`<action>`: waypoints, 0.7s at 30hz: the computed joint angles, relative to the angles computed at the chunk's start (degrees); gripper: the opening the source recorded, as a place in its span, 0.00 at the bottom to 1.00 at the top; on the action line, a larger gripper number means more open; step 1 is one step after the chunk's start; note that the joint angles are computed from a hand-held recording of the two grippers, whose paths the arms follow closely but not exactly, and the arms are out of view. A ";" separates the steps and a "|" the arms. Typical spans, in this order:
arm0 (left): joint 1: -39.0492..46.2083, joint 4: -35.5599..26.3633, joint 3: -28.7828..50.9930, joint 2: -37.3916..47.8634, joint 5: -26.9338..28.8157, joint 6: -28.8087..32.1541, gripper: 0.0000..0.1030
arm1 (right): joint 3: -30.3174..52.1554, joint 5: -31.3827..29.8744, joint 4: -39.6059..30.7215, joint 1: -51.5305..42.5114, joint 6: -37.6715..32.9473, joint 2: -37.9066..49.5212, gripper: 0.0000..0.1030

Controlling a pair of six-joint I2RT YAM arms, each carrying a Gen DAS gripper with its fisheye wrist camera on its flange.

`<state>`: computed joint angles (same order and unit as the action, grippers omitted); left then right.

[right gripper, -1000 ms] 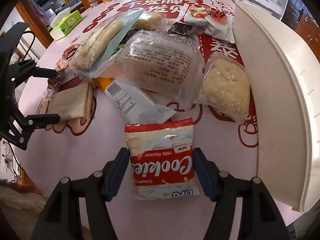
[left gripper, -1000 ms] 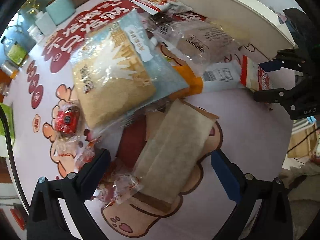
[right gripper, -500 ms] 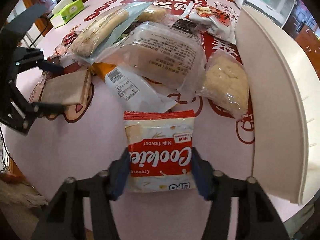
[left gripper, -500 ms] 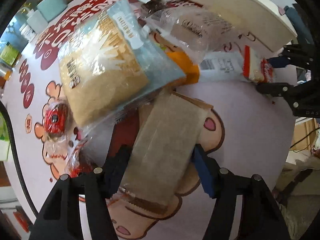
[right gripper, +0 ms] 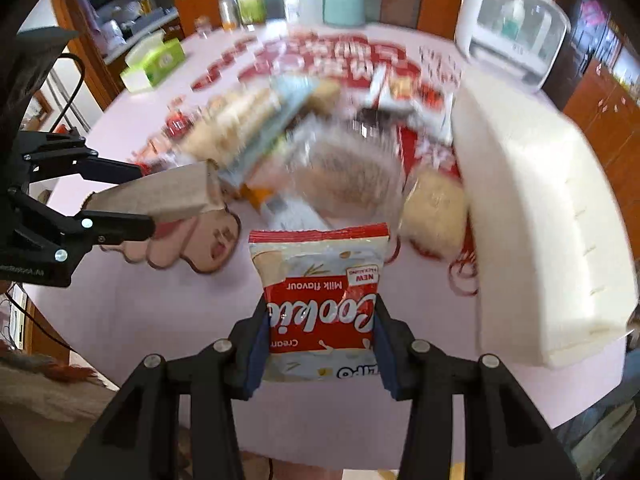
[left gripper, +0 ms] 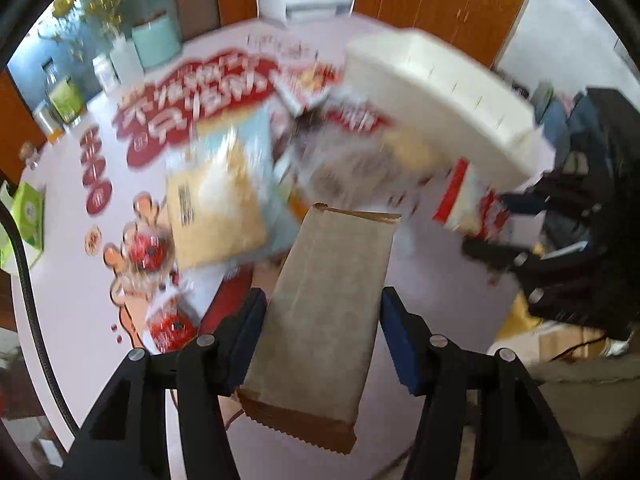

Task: Organize snacks
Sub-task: 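Carry both snacks over the white tray and open both tools to drop them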

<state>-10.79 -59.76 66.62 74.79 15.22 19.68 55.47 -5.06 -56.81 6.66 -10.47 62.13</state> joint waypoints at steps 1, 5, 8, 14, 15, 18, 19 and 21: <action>-1.58 -0.01 2.02 0.10 0.00 -2.09 0.55 | 1.01 -0.70 -0.78 -0.91 -0.85 -1.05 0.44; -6.87 -0.24 10.45 0.80 -1.30 -9.60 0.55 | 6.46 -5.21 -2.56 -7.07 -5.31 -2.76 0.44; -12.20 0.88 17.61 4.10 -4.53 -17.29 0.55 | 10.95 -9.88 -3.41 -14.47 -10.20 -2.21 0.44; -27.24 0.34 35.85 16.01 -14.87 -34.77 0.55 | 23.68 -19.33 -6.85 -33.79 -21.15 7.15 0.45; -29.19 0.14 38.84 18.44 -16.30 -36.30 0.55 | 25.99 -20.40 -7.76 -36.48 -22.68 9.17 0.45; -35.38 -1.80 50.64 28.01 -21.85 -40.93 0.55 | 32.94 -23.72 -8.76 -44.73 -27.83 16.71 0.45; -36.75 -2.25 53.56 30.51 -23.03 -42.05 0.55 | 34.40 -23.82 -8.61 -46.05 -28.66 18.49 0.45; -39.36 -3.47 61.39 37.00 -25.26 -44.50 0.55 | 37.76 -23.15 -8.29 -48.41 -30.22 22.67 0.45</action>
